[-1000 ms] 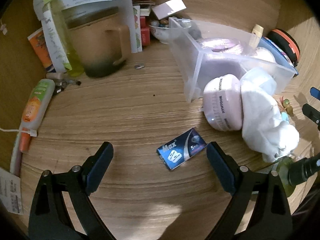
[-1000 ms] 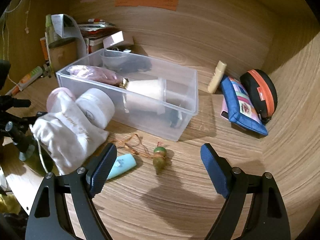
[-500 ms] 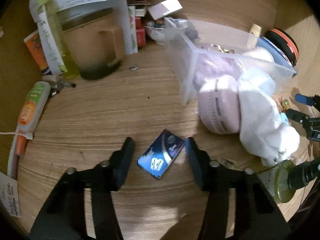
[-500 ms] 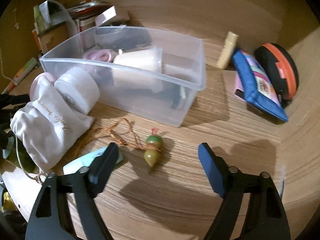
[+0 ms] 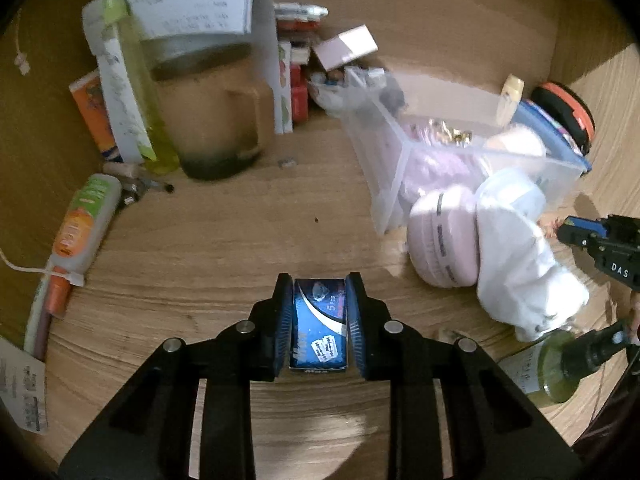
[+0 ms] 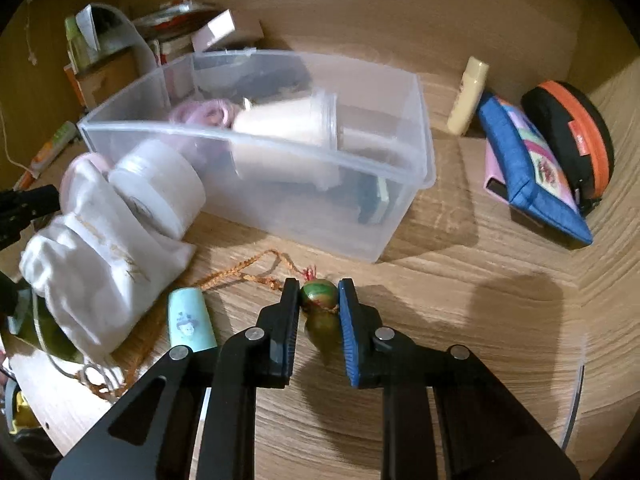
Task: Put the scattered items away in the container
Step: 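Grasp the blue card pack with the left tool while the right tool grasps the green wooden toy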
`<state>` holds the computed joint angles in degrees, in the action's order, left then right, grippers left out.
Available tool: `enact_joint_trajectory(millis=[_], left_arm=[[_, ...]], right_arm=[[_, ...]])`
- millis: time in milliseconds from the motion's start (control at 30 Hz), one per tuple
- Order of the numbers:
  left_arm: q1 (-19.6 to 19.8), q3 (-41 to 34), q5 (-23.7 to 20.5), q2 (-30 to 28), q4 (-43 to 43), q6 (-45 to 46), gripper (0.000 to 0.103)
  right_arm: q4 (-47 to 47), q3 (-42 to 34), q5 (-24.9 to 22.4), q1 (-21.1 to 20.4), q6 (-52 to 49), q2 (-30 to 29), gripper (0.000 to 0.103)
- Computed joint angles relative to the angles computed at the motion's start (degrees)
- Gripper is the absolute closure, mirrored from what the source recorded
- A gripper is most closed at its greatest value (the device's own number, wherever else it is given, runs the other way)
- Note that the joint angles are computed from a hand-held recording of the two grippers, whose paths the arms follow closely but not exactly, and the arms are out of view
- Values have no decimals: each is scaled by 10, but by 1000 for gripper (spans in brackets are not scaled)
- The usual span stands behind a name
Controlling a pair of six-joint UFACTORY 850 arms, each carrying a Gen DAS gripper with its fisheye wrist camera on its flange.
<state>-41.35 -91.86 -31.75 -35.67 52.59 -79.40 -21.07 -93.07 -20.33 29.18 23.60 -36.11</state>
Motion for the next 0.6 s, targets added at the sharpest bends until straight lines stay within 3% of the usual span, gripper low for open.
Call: enact_joint_trajectory(millis=[267, 600], left_arm=[[1, 5, 5, 23, 66, -65, 76], [-4, -35, 0, 17, 122, -88, 76]], right_arm=[[-61, 34, 52, 3, 62, 44, 85], [-286, 34, 71, 5, 279, 72, 85]])
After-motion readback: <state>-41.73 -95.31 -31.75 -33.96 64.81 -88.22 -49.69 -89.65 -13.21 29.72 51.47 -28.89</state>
